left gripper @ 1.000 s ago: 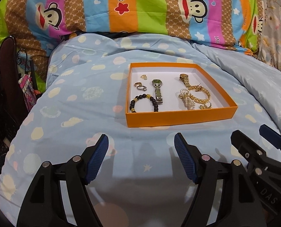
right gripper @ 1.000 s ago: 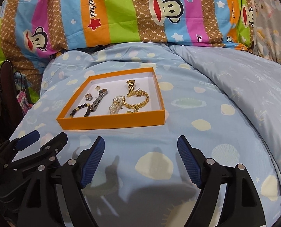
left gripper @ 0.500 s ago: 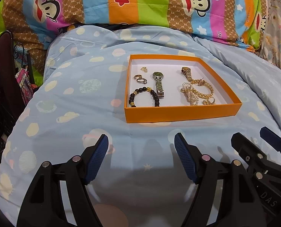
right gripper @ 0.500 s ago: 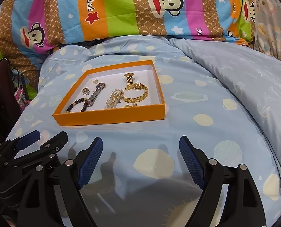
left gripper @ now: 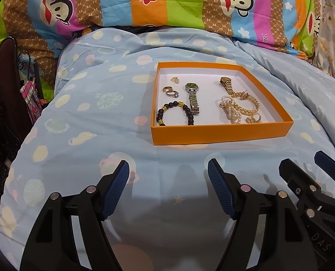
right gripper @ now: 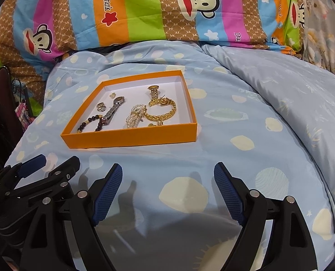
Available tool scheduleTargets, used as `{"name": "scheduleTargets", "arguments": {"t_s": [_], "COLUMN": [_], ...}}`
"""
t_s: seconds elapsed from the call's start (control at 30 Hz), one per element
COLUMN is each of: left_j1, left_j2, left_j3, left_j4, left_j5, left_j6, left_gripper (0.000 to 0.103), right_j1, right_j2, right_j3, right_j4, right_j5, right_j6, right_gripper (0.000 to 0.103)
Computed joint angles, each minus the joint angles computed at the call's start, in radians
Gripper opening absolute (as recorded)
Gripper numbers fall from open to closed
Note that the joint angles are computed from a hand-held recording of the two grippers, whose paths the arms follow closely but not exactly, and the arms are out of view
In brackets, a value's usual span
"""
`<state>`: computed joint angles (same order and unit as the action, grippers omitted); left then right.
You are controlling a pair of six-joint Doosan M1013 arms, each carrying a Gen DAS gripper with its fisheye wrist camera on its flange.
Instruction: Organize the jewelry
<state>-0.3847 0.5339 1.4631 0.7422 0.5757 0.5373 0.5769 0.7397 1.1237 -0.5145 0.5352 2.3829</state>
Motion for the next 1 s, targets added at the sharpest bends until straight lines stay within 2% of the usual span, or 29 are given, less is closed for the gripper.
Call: {"name": "scheduleTargets", "arguments": {"t_s": [0.17,1.0], "left_j1": [-0.003,-0.012], "left_j2": [0.006,0.014], "left_j3": [-0.01,-0.021], "left_j4": [0.006,0.046], "left_j5": [0.029,0.081], "left_j6": [-0.002,-0.042], "left_gripper": [0.07,0.071], "right_j1": [0.006,0.006], "right_j2": [0.006,0.006], "right_j3": [-0.013,-0.015], "right_j4": [-0.037,-0.032], "right_j5": [0.033,0.037], "right_j6": [0.027,0.014], "right_gripper": [0.084,0.084]}}
